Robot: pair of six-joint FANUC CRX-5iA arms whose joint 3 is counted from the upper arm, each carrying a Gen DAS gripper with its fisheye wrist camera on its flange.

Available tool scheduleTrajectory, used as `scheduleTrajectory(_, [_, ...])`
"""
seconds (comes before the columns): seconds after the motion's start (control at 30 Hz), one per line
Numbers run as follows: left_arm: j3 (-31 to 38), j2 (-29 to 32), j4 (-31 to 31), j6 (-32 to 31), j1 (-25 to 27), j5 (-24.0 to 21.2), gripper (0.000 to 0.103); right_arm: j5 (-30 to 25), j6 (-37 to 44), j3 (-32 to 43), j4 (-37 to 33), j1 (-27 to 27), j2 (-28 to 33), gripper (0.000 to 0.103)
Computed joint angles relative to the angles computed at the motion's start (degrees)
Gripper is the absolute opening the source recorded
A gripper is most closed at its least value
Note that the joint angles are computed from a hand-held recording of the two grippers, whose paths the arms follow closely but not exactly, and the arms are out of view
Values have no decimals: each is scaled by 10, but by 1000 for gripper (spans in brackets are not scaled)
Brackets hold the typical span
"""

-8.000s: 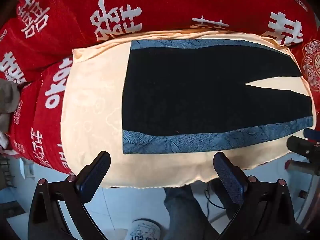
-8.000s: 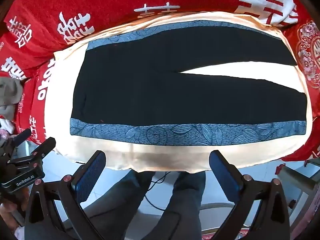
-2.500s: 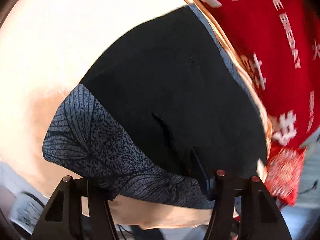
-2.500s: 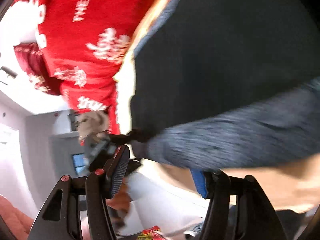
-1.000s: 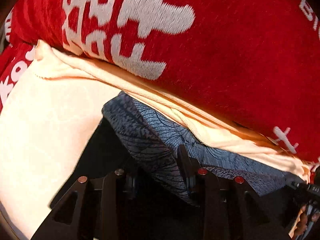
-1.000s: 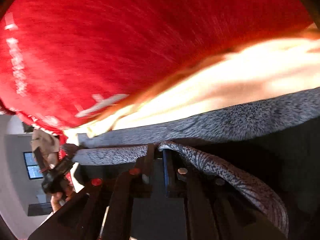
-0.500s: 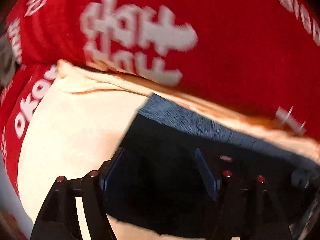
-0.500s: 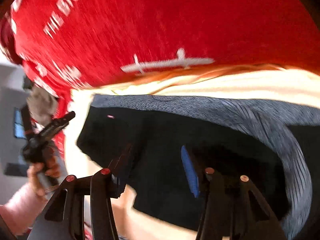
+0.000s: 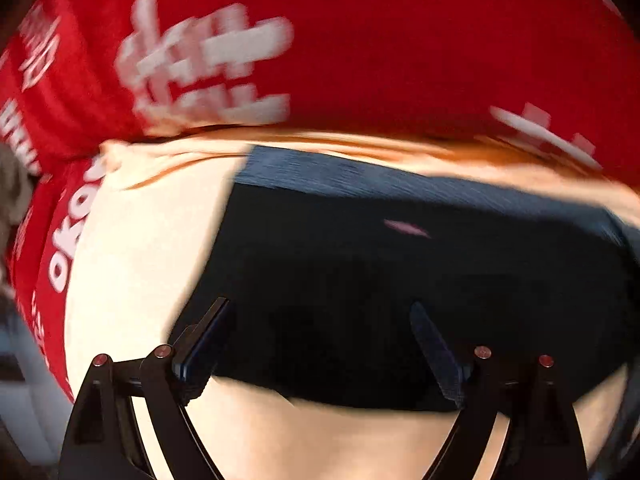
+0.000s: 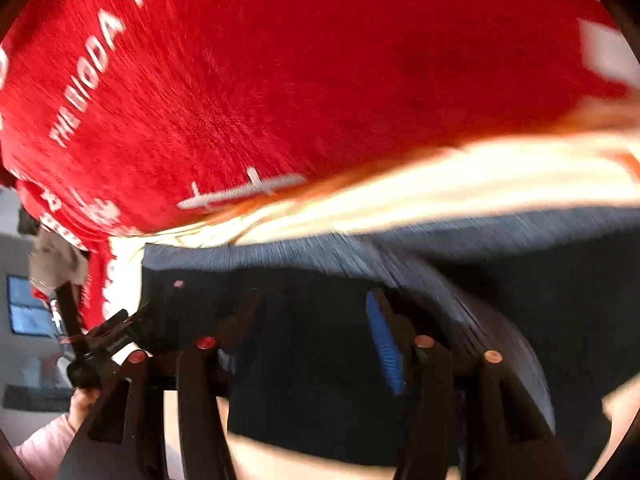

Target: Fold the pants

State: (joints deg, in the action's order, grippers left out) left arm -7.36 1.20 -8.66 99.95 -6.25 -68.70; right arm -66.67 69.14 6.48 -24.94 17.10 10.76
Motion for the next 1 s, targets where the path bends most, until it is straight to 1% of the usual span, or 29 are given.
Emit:
scheduleTrajectory(0.07, [-5,-5,43,-28,-26,-7,90,-1,-10,-52,-9,-15,-56,60])
scheduleTrajectory(0.13, [-3,7,94,-54,-49,-10,90,6,-19,-103,-18,-30,-111,61])
scheduleTrajectory(0.17, [-6,14,130,-71,-67,-9,90,-1,-20,-131,-23,-46,-140,62])
scheduleTrajectory(0.2, [-2,21,147,-75,-83,-8,90,-7,-26,-151,-23,-54,-161,62])
scheduleTrajectory(0.3, [-2,49,226,-115,-140,16,90,-47,-59,-216,-23,-88,-232,62])
scheduleTrajectory(0.33, [3,61,239,-122,-156,20,90,-57,-64,-229,-26,-102,-247,62])
scheduleTrajectory(0.4, [17,86,259,-126,-183,25,90,-73,-111,-276,-26,-122,-302,62])
scheduleTrajectory(0.47, [28,111,277,-141,-206,36,90,-76,-159,-318,-35,-135,-349,62])
scheduleTrajectory(0.57, [60,142,283,-143,-241,54,90,-70,-224,-378,-60,-160,-424,62])
scheduleTrajectory(0.6, [82,162,280,-143,-242,49,90,-64,-245,-395,-59,-158,-446,62])
scheduleTrajectory(0.63, [93,168,273,-133,-249,44,90,-50,-269,-420,-63,-155,-478,62])
scheduleTrajectory(0.67, [104,179,270,-127,-252,47,90,-43,-284,-434,-66,-152,-496,62])
scheduleTrajectory(0.73, [103,185,284,-134,-248,57,90,-30,-295,-459,-84,-150,-524,62])
scheduleTrajectory(0.77, [101,187,292,-136,-248,63,90,-14,-316,-478,-83,-136,-549,62])
scheduleTrajectory(0.83, [100,189,288,-137,-250,69,90,27,-385,-516,-63,-94,-612,62])
scheduleTrajectory(0.9, [101,191,289,-140,-256,74,90,81,-451,-553,-46,-51,-665,62])
scheduleTrajectory(1.0, [99,186,283,-141,-262,79,90,130,-532,-594,-20,-9,-724,63])
